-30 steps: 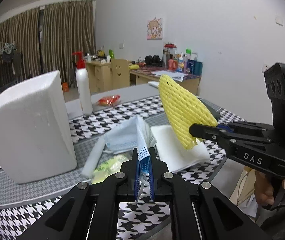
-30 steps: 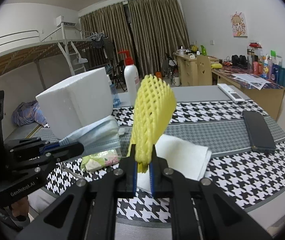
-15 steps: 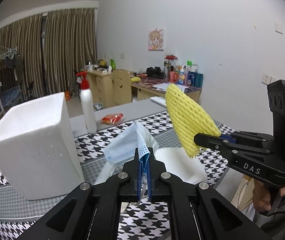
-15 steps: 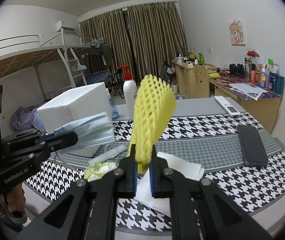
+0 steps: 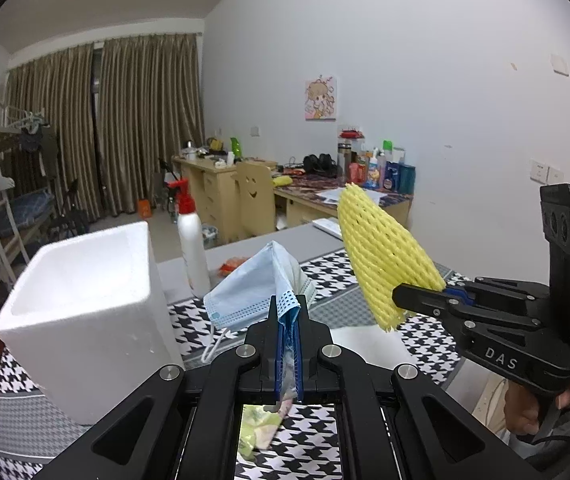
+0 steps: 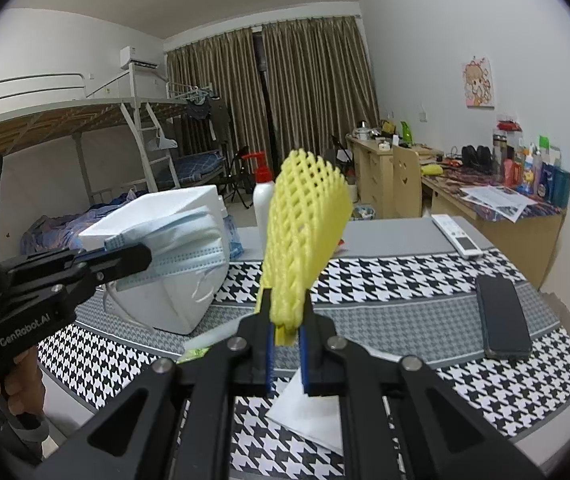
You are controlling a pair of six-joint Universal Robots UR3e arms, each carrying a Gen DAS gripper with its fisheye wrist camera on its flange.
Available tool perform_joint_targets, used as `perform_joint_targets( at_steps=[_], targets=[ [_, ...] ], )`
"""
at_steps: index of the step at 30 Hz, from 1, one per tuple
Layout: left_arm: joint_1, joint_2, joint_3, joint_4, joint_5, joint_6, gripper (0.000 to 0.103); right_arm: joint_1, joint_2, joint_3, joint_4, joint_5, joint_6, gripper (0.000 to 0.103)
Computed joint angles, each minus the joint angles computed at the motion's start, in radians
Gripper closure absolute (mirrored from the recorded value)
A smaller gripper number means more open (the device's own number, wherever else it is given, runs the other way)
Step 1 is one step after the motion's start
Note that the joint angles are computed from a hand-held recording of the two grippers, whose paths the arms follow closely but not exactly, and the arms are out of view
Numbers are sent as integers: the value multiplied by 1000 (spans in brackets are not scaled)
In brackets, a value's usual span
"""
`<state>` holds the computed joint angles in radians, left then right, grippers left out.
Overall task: Organize soft objects
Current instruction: 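Lift and carry the mask and foam net with both tools over the white foam box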
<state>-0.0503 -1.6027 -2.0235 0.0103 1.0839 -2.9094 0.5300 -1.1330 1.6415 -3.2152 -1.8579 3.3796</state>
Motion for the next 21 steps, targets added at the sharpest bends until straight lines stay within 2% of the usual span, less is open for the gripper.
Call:
perform_joint_targets(
  at_steps=[11, 21],
  targets=[
    [4, -3, 31, 15, 40, -25, 99, -9, 21, -53, 6, 25, -37, 90],
    [21, -21, 74, 28, 37, -28, 99, -5, 53, -123, 17, 18, -53, 90]
  ],
)
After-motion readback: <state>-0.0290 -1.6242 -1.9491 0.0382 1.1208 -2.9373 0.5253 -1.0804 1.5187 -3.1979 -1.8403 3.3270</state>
